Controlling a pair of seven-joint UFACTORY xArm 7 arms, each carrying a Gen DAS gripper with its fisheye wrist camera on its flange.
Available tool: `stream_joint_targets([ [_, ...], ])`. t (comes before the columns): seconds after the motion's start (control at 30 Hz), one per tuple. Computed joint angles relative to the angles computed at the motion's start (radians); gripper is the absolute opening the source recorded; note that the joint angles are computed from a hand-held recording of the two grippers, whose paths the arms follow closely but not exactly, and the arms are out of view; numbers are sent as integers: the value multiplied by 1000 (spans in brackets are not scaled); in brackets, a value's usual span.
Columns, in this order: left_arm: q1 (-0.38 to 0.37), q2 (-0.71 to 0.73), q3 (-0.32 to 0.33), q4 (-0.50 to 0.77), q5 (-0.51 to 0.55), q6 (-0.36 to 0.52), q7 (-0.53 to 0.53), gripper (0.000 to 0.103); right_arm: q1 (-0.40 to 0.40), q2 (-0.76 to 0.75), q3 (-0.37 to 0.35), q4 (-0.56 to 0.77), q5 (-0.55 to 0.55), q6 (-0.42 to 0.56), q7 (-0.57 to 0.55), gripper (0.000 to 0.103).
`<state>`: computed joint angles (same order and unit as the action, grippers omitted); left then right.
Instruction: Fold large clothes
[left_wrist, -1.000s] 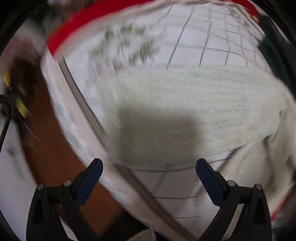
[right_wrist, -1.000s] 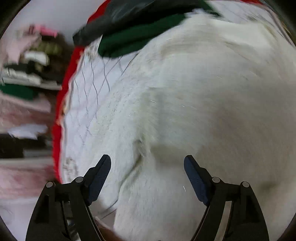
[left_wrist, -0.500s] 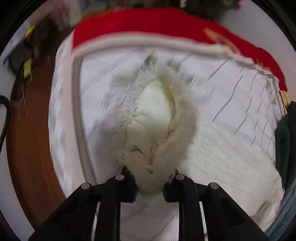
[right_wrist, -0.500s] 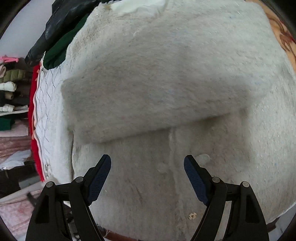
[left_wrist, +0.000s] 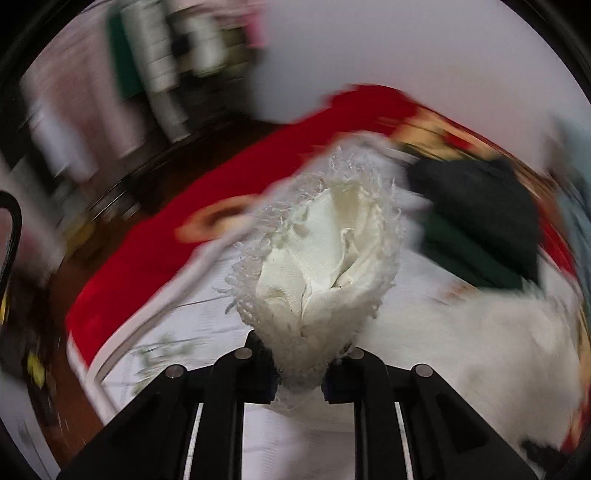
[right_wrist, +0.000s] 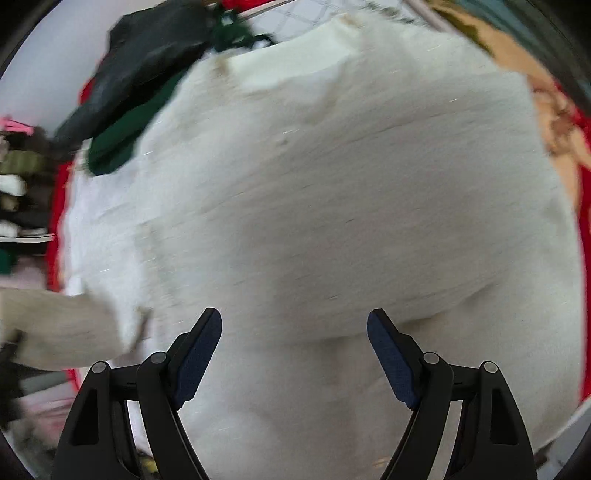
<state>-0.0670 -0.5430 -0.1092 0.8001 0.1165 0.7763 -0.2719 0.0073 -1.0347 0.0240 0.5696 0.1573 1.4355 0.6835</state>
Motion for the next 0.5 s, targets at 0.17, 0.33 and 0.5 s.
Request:
stream_joint_targets([
  [0.17,-231,66,-106,85,-180,52,15,13,-90,-65,-93,-28,-116,70,-81,83],
  [0.33,-390,291,-235,254,-205,47,-56,13,-254,-191,-245,3,-257,244,-212,83],
  [0.5,-523,531,-314,415,-97,54,-162,15,-380,-227,-394,81,-448,397,-418,83],
])
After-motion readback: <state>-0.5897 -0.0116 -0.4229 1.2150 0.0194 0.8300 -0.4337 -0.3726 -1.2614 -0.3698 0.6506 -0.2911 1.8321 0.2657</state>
